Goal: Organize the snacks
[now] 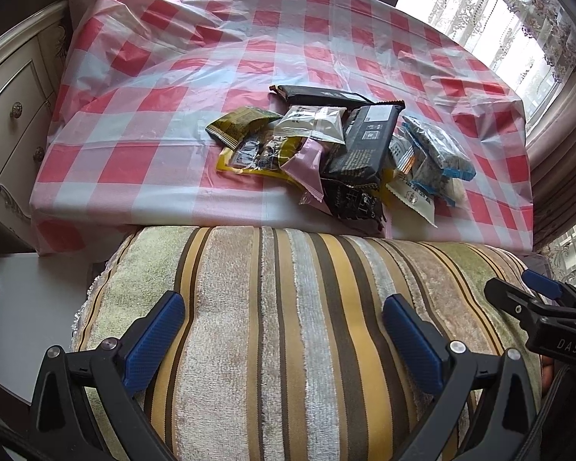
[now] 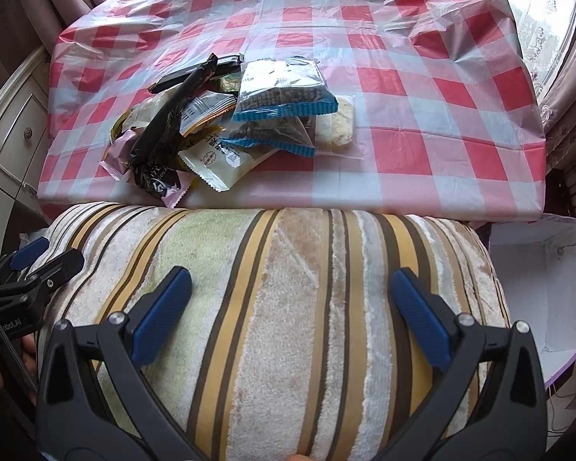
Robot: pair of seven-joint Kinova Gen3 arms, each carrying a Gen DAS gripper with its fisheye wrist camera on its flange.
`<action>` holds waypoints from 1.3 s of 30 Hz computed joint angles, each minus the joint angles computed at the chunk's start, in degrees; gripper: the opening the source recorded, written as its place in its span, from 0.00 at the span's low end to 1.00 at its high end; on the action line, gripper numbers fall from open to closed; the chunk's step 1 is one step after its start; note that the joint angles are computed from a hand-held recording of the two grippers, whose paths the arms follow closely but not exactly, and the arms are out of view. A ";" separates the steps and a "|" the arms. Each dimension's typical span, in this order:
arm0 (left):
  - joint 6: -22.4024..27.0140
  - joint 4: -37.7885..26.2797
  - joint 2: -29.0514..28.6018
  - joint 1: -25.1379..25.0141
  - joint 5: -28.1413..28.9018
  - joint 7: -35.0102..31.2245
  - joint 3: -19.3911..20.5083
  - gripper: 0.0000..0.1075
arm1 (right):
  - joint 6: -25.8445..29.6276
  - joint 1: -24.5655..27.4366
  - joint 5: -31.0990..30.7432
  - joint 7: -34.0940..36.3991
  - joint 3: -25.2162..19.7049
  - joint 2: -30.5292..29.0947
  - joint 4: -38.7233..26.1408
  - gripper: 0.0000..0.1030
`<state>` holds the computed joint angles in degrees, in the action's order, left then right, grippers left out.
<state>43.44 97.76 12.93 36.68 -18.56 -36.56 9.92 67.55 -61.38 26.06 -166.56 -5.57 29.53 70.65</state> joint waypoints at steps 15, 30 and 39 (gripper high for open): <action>0.89 -0.57 0.31 0.95 -1.58 1.94 0.01 0.96 | -0.66 -0.08 0.41 -0.44 -0.02 -0.22 0.66 1.00; 0.99 -0.72 0.37 0.96 -1.47 1.80 -0.05 0.96 | -0.53 -0.24 0.68 -0.57 -0.06 -0.18 0.68 1.00; 1.08 -0.78 0.44 1.33 -2.16 2.39 -0.24 0.96 | -0.60 -0.22 0.67 -0.59 -0.05 -0.20 0.72 1.00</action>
<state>44.52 96.98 13.37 38.01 -20.72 -34.17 9.67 66.95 -61.61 26.73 -167.15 -5.61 29.33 71.37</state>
